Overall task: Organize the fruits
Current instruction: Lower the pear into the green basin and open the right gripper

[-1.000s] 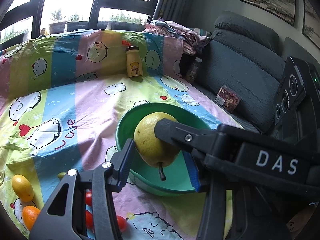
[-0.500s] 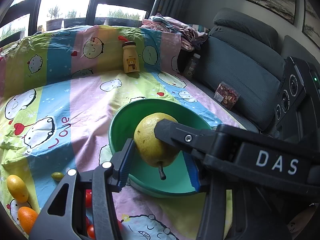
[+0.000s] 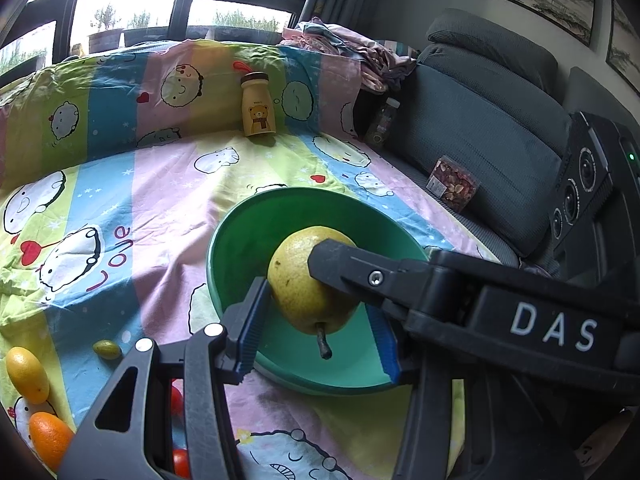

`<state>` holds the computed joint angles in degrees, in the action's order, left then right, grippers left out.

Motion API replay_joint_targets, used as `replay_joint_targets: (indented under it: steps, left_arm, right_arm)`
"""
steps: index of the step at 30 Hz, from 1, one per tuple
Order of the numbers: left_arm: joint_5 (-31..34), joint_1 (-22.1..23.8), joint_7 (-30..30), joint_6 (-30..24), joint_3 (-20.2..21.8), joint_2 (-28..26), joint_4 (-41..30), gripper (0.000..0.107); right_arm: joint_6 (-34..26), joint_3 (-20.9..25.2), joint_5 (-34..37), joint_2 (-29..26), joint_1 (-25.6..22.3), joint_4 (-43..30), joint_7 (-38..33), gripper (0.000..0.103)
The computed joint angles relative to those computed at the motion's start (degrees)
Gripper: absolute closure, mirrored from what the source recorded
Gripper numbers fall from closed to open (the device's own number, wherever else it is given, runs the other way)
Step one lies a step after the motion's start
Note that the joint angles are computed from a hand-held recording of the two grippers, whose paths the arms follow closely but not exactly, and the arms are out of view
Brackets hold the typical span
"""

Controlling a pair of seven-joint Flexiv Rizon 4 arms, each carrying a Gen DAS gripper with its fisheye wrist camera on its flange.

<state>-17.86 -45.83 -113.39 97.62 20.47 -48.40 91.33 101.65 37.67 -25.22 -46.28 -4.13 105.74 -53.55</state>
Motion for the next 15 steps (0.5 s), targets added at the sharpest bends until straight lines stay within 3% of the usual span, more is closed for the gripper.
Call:
replay_joint_targets:
  steps: [15]
  left_arm:
    - [1.1, 2.7, -0.1, -1.0, -3.4, -0.1, -0.8, 0.058]
  right_arm:
    - [-3.0, 0.1, 2.7, 0.2, 0.4, -0.8, -1.3, 0.051]
